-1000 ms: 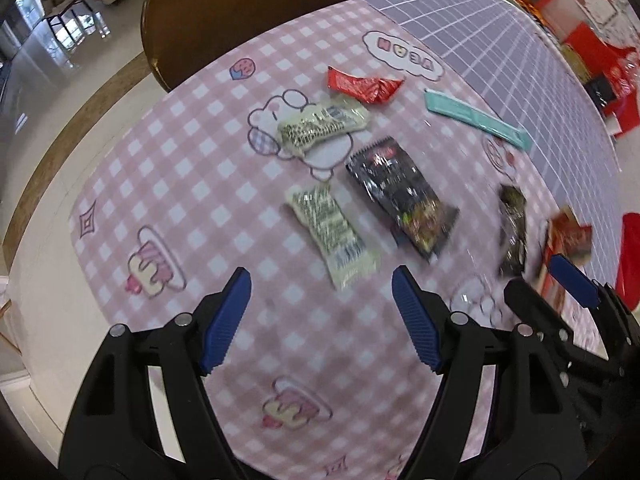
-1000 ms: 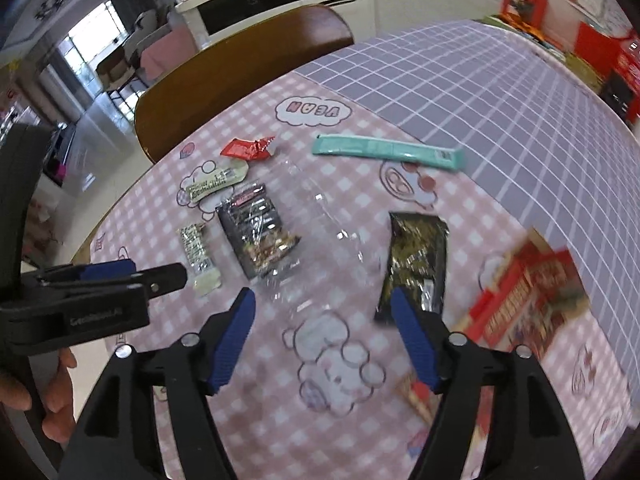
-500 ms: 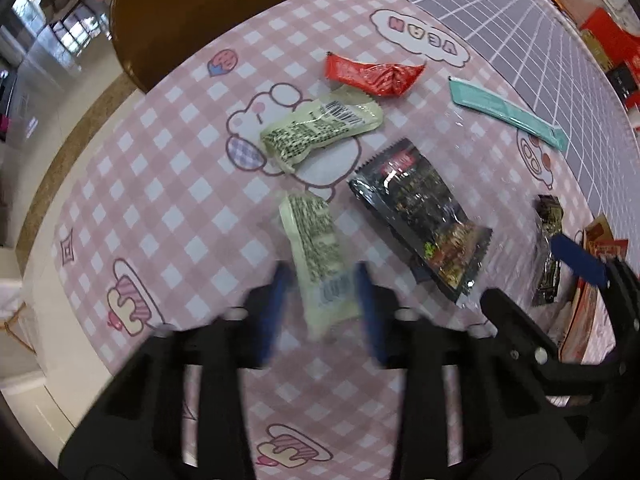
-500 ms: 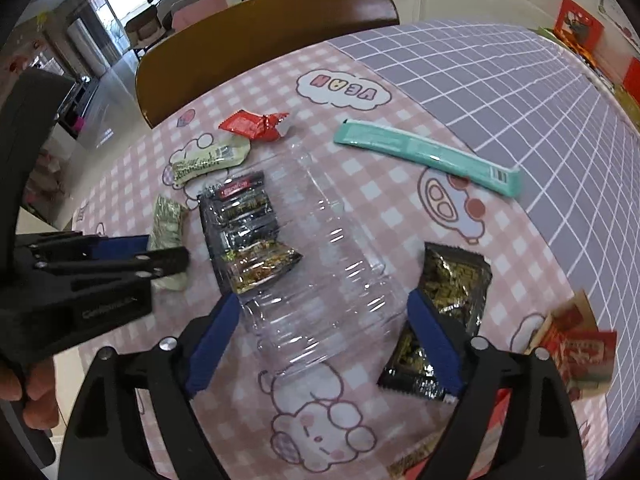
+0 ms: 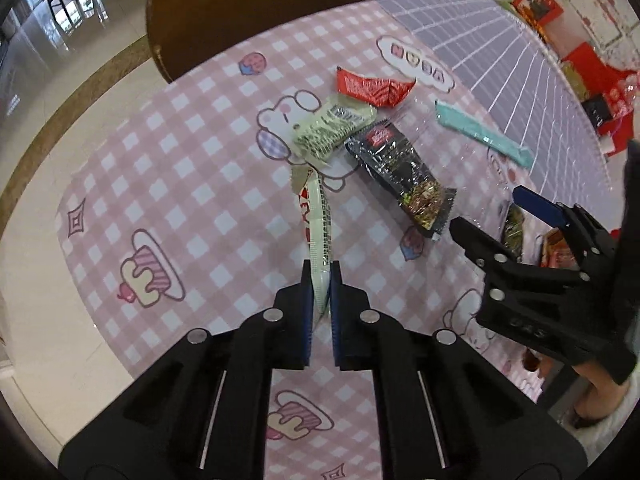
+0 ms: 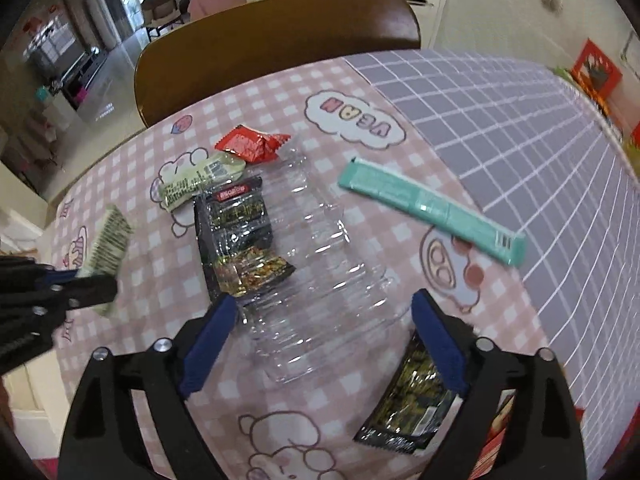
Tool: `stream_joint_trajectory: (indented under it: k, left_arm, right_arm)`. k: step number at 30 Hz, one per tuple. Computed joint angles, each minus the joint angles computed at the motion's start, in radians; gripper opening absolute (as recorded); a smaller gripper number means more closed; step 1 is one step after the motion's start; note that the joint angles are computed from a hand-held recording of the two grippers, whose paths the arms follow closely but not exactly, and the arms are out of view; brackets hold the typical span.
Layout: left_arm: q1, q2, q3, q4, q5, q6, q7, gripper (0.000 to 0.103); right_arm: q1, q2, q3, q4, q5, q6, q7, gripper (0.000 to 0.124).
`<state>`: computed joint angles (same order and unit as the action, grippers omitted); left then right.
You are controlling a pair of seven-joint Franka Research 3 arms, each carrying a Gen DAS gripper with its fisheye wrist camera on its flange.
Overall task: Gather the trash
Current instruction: 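Grasp a white snack wrapper with the left tool while the right tool grasps the clear plastic tray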
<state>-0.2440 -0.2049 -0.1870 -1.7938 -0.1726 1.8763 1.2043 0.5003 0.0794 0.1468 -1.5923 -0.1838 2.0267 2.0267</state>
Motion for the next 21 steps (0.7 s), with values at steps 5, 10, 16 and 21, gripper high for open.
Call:
stream_joint_trajectory:
  k: [5,10,16,21]
  left_arm:
    - [0.007,-0.015,0.009,-0.005,-0.011,0.012,-0.007,0.007]
    - [0.015,-0.039,0.019,-0.031,-0.022,0.013,-0.015,0.007]
    - [0.015,-0.063,0.026,-0.047,-0.027,0.012,-0.007,0.007]
    - [0.017,-0.084,0.038,-0.059,-0.046,0.008,0.008,0.007]
  right_arm:
    - [0.003,0.038,-0.005,0.037,-0.014,0.003,-0.043,0.097]
    - [-0.001,0.085,-0.015,0.075,0.046,0.008,-0.094,0.098]
    - [0.002,0.092,-0.022,0.070,0.104,0.014,-0.070,0.095]
    - [0.011,0.062,-0.016,0.040,0.120,-0.002,-0.028,0.082]
